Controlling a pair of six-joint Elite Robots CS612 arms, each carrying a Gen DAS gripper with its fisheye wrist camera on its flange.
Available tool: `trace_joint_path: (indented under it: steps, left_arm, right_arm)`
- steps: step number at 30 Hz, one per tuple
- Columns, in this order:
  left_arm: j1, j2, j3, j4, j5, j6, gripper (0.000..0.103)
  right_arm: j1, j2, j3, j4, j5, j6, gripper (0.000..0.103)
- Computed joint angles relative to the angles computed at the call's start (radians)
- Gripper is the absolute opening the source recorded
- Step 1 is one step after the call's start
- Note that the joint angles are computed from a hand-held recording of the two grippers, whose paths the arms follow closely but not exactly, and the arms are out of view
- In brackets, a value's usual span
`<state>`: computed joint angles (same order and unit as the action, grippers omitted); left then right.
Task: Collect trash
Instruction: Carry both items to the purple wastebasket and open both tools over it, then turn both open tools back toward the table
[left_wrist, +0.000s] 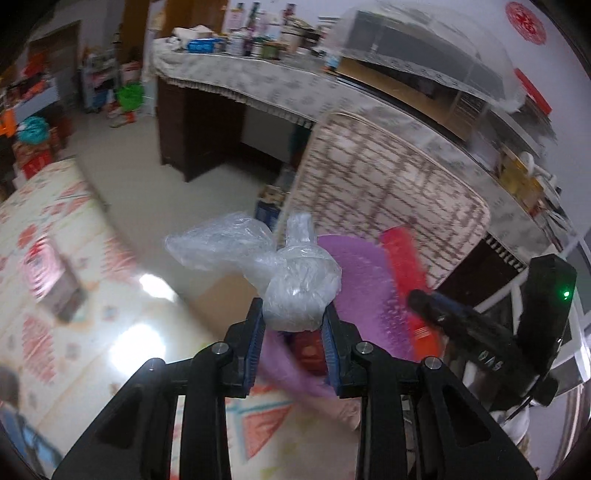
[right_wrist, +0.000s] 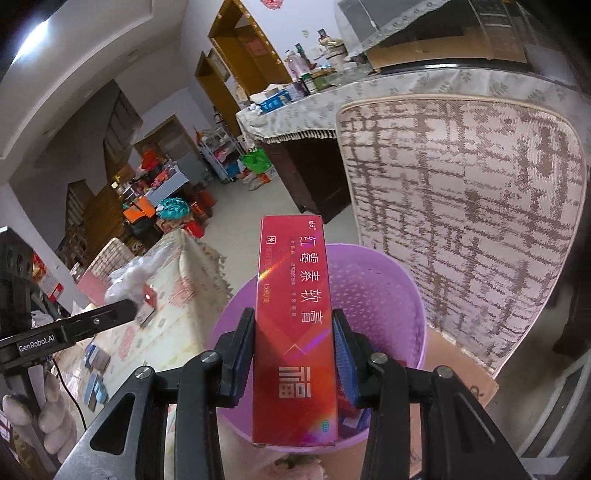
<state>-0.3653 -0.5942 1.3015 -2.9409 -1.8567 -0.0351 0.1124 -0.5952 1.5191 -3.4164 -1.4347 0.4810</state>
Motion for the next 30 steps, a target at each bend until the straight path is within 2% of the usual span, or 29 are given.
trace_joint_path:
  steps: [1,2,3,6,10,15,20,22,26,28,30]
  left_arm:
    - [-0.004,0.006,-0.012,0.011,-0.006,0.001,0.037]
    - [-0.006,0.010,-0.021,0.019,-0.006,0.001,0.047]
    - [-0.009,0.010,-0.020,0.015,-0.004,-0.002,0.053]
    - [-0.009,0.002,0.003,-0.011,0.002,-0.007,0.064]
    - [0.000,-0.017,0.040,-0.025,0.023,-0.020,0.068]
    - [0.032,-0.047,0.116,-0.062,0.032,-0.086,0.078]
    - [0.071,-0.083,0.203,-0.081,0.064,-0.129,0.079]
    - [0.089,-0.099,0.247,-0.110,0.085,-0.134,0.079]
    - [0.126,-0.136,0.338,-0.168,0.205,-0.123,0.079]
    - [0.149,-0.147,0.361,-0.180,0.245,-0.135,0.077]
    - [0.180,-0.153,0.379,-0.195,0.292,-0.132,0.071]
  right_arm:
    - [-0.002,0.004,-0.006,0.004,-0.006,0.004,0.045]
    - [-0.004,0.006,-0.010,0.010,-0.008,0.009,0.048]
    - [-0.007,0.009,-0.013,0.013,-0.004,0.020,0.054]
    - [-0.010,0.013,-0.012,0.002,0.000,0.038,0.059]
    - [-0.006,0.011,-0.006,0.002,0.011,0.031,0.060]
    - [0.010,0.010,-0.009,-0.002,0.046,0.005,0.064]
    - [0.051,0.023,-0.028,-0.060,0.075,-0.033,0.078]
    - [0.066,0.032,-0.047,-0.063,0.107,-0.042,0.079]
    - [0.101,0.062,-0.113,0.012,0.212,-0.060,0.079]
    - [0.124,0.081,-0.154,0.065,0.237,-0.080,0.079]
    - [0.145,0.105,-0.198,0.106,0.266,-0.086,0.079]
